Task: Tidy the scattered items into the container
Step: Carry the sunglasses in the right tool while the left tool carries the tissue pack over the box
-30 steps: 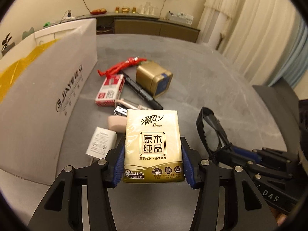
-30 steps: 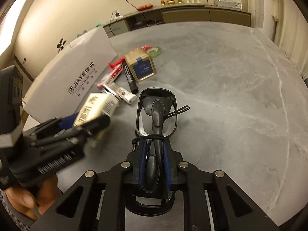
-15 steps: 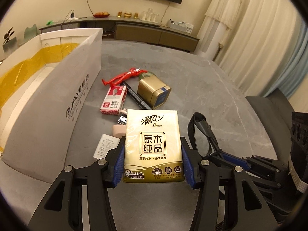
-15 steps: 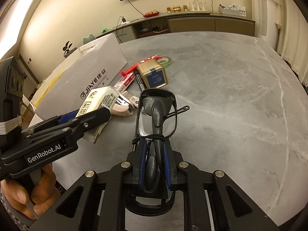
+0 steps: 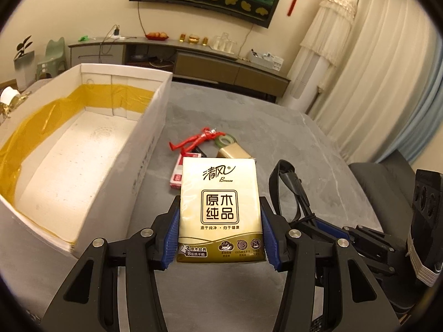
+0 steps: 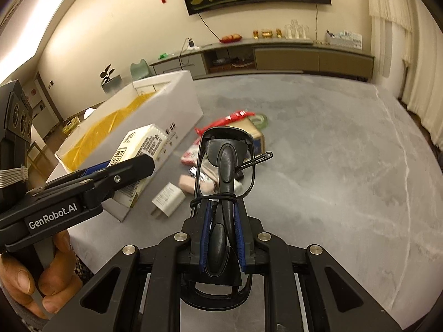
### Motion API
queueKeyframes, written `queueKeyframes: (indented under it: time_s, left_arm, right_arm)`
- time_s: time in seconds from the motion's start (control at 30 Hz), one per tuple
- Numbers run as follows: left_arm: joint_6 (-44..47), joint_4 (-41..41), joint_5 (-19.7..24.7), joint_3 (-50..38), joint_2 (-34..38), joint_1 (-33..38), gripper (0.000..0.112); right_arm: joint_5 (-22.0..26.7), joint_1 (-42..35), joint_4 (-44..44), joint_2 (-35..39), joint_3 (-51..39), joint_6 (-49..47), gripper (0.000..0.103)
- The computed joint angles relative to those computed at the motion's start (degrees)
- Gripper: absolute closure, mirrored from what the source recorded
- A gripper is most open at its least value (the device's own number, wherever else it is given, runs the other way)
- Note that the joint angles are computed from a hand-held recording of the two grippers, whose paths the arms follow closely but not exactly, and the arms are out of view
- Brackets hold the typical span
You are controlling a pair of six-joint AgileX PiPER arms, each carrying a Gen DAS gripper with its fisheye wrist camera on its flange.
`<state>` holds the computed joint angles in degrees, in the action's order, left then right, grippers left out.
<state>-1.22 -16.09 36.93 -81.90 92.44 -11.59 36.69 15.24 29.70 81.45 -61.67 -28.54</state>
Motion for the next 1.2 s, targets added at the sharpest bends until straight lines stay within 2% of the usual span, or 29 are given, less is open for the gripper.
queueKeyframes:
  time_s: [0.47,0.77,1.03,1.2]
  left_arm:
    - [4.1,-5.1,1.4,1.2,-4.2,6.7,0.059]
    - [3.8,-4.8,4.3,-3.0,-3.7,9.6,0.058]
    - [3.1,-2.6,11.1,-11.8,0.1,13.3,0.058]
    - [1.5,0.5,16.8,-19.4,3.9,14.9,0.059]
  right_arm:
    - [-4.8,7.0,-6.0,0.7,-3.5,9.1,0.085]
    - [-4.4,11.8,-9.0,1.9,-9.6,14.1,0.085]
    - [-2.8,16.1,-12.8,5.9,-19.0,17.1,0.085]
    - [-0.5,16.6,-13.2,8.5,-25.0,17.0,0.085]
